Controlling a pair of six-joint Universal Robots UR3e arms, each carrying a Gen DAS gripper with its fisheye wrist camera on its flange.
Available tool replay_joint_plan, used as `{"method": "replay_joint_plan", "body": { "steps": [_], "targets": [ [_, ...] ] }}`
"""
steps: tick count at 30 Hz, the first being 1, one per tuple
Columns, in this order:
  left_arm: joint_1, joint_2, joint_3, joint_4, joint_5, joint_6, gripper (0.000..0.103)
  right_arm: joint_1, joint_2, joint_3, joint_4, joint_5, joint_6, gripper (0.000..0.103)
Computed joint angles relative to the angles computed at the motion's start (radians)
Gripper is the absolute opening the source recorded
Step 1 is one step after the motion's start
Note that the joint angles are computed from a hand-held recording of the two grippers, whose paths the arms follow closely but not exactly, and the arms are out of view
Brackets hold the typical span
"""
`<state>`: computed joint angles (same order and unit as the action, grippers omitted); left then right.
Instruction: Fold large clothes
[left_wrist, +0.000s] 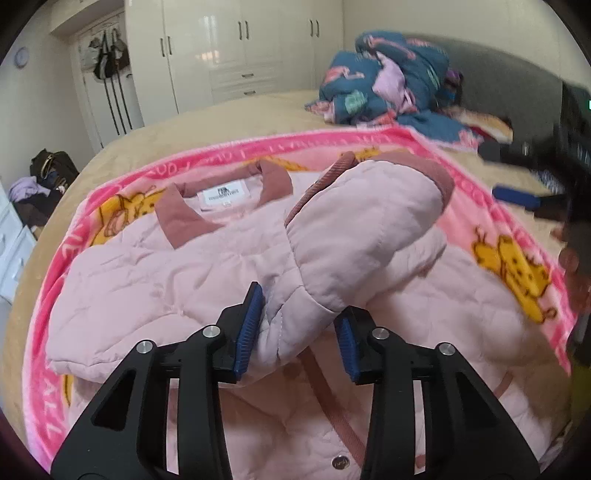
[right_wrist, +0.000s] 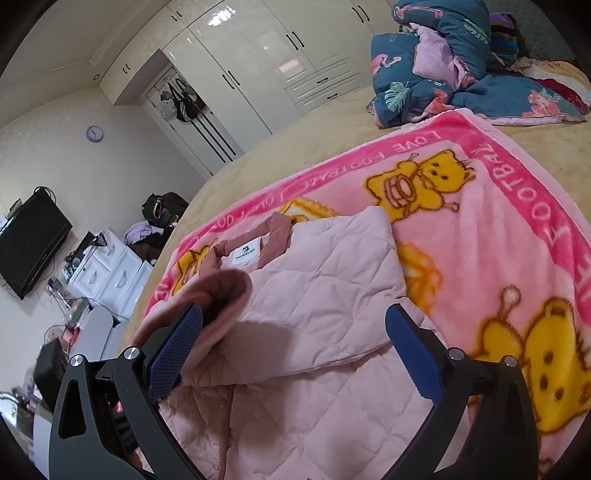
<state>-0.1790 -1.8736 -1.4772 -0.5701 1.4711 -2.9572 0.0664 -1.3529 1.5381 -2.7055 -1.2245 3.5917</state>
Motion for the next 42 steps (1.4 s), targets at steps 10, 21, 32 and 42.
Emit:
{"method": "replay_joint_plan", "body": {
  "steps": [10,21,32,42],
  "targets": [
    [-0.014,0.038,-0.010,-0.101,-0.018,0.033,0.079,0.006,-0.008,0.003,0.001,-0.012,-0.001,0.099],
    [0.137,0.141,0.029,-0.274,-0.245,0.043,0.094,0.051,0.038,-0.068,0.057,-0.015,-0.005,0.099],
    [0.327,-0.021,0.333,-0.368,-0.211,-0.008,0.094,0.150,0.225,-0.227,0.207,0.071,0.016,0.099],
    [0.545,-0.007,0.274,-0.327,-0.237,-0.058,0.094,0.223,0.376,-0.320,0.211,0.054,0.125,0.099]
  ]
}}
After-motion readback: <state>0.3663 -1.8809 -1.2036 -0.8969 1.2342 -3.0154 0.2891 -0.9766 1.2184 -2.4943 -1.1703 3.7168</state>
